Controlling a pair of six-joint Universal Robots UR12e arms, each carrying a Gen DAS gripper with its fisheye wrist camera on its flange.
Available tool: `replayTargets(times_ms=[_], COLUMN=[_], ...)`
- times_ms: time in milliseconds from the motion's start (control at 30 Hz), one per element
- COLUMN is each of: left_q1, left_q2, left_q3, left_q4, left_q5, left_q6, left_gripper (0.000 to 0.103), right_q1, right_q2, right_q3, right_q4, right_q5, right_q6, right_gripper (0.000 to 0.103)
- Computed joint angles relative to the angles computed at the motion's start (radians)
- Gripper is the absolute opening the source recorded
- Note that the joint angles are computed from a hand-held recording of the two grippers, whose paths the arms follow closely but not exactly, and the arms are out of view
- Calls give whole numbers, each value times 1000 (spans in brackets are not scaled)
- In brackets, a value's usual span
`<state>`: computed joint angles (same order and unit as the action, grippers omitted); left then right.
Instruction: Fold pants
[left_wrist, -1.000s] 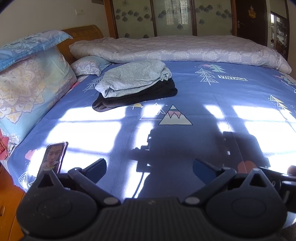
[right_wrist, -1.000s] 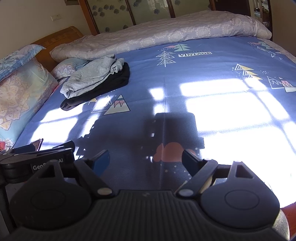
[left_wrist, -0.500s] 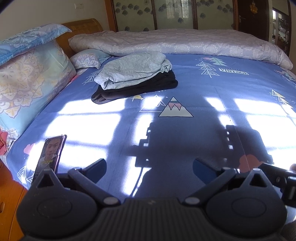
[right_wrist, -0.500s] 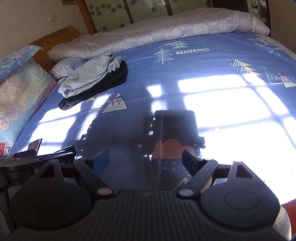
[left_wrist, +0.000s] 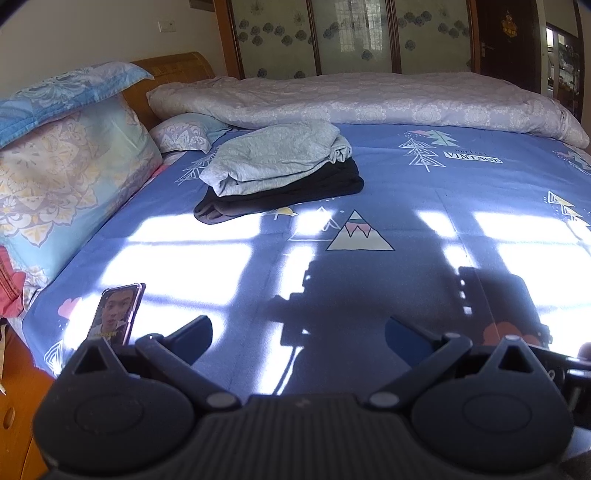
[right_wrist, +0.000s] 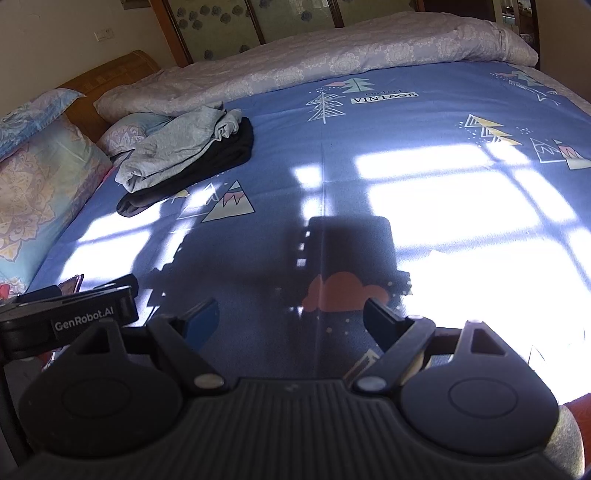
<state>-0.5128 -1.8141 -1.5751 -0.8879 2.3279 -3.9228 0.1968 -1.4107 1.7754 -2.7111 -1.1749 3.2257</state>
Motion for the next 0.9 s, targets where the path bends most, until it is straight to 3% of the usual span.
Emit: replayTargets(times_ms=[400,667,900], left_q1=[-1,0,3], left_q2=[0,3,8], left_q3=[-2,-1,-7], left_q4=[6,-2,11], left_q5=[4,-7,-13], left_q6=[-1,-8,-12], left_gripper=[103,103,103], right_q1=[2,5,15], right_q2=[-2,-2,-2], right_q3=[0,1,-1], right_q4=[2,-2,-9], right_q5=[-10,-29,-75], right_q6=[1,8,4], right_gripper=[88,93,95])
